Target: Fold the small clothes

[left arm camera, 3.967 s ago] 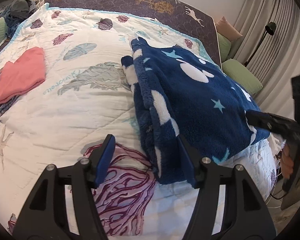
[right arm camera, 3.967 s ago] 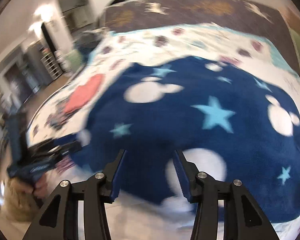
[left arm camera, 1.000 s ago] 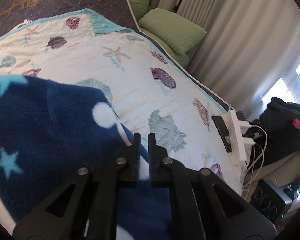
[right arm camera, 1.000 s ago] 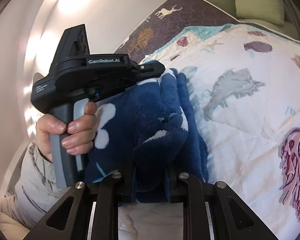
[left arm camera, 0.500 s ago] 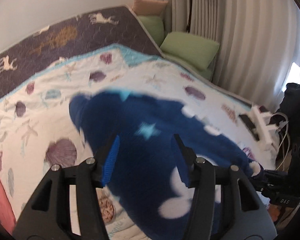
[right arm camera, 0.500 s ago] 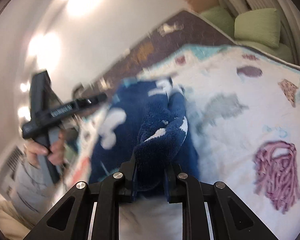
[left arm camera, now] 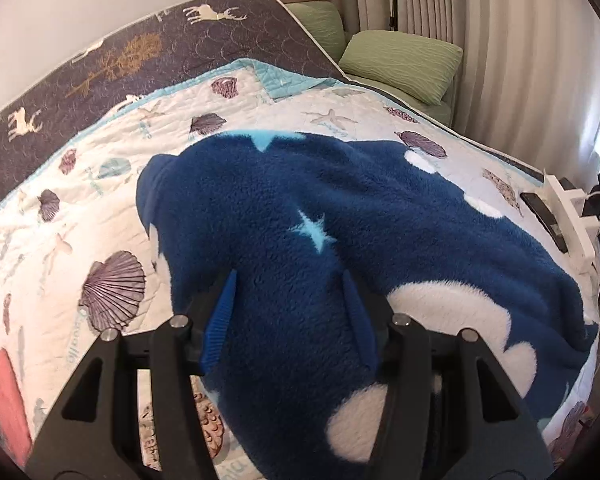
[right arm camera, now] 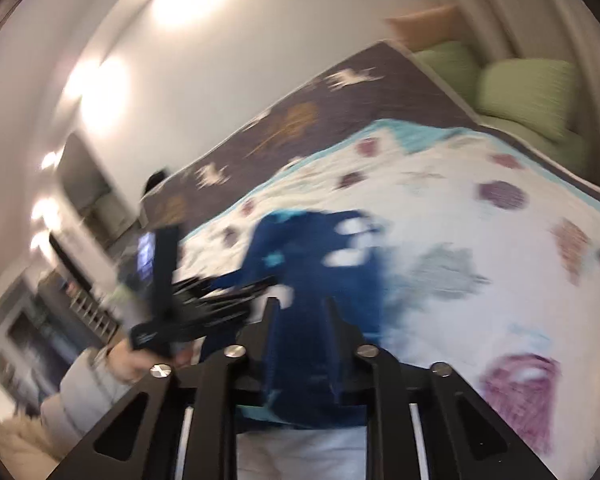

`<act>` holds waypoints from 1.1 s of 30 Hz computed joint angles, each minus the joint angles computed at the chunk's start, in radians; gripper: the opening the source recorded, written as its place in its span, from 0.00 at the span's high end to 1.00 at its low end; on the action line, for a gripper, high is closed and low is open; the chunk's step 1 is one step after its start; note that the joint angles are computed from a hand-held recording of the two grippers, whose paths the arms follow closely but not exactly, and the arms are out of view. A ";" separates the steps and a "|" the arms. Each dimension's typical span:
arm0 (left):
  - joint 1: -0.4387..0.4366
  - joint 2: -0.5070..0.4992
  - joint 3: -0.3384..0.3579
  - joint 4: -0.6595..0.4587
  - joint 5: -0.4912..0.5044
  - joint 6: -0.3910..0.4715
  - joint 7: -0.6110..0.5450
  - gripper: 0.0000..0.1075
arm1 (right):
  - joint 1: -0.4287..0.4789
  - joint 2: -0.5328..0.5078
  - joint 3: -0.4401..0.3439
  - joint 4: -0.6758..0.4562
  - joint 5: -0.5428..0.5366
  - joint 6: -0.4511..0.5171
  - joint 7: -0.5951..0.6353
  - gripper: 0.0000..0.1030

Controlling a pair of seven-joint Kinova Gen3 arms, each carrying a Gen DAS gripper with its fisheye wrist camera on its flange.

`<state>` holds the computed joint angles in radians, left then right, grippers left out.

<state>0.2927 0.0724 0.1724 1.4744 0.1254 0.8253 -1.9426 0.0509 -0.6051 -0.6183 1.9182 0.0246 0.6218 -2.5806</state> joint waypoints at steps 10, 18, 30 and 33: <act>-0.002 -0.001 -0.034 0.009 0.082 0.020 -0.027 0.47 | 0.043 0.151 -0.088 0.003 -0.081 0.053 0.029 0.94; -0.065 -0.033 -0.051 -0.088 0.232 0.069 -0.084 0.47 | -0.023 0.216 -0.008 -0.186 0.149 0.146 0.035 0.84; 0.101 0.255 -0.044 -0.287 -0.240 0.109 0.232 0.81 | -0.187 0.658 0.192 -0.444 0.181 0.207 0.115 0.74; 0.154 0.231 -0.055 -0.194 -0.346 0.003 0.269 0.83 | -0.172 0.737 0.215 -0.432 0.096 0.207 0.124 0.77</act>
